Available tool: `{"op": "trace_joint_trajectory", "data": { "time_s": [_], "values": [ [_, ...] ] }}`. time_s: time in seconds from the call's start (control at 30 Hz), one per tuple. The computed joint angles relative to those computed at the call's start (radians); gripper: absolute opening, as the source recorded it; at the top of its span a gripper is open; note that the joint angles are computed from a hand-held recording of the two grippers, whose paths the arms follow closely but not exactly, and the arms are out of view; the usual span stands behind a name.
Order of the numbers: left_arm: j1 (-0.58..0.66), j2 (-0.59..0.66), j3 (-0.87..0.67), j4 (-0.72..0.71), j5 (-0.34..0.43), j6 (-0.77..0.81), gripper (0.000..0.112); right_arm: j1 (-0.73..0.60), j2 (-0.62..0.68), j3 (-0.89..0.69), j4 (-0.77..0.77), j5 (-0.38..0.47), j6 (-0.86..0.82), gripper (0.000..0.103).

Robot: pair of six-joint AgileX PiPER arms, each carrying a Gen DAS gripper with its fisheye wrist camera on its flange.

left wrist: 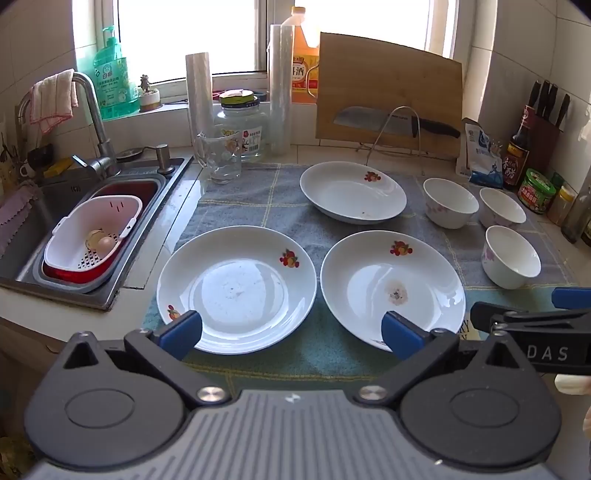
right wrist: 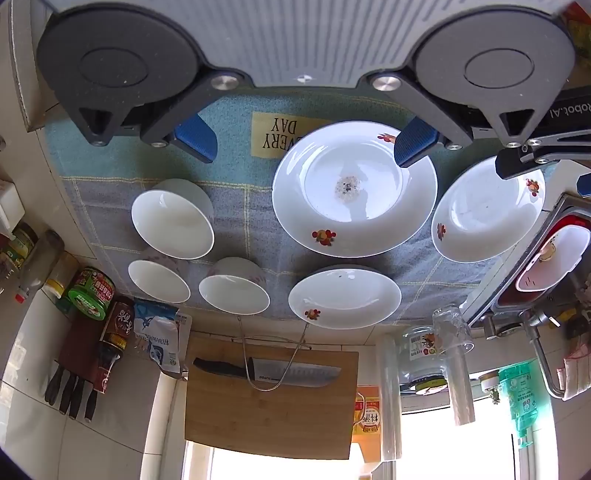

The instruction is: Organize plates and bowls

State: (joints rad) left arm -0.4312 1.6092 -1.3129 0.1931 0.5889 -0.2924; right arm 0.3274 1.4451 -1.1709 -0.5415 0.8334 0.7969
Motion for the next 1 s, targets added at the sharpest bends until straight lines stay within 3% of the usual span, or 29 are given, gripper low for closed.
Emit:
{"op": "trace_joint_trajectory", "data": {
  "time_s": [1.0],
  "values": [
    [0.011, -0.014, -0.003, -0.078, -0.015, 0.070, 0.102, -0.005, -0.010, 0.008, -0.008, -0.013, 0.003, 0.103]
  ]
}}
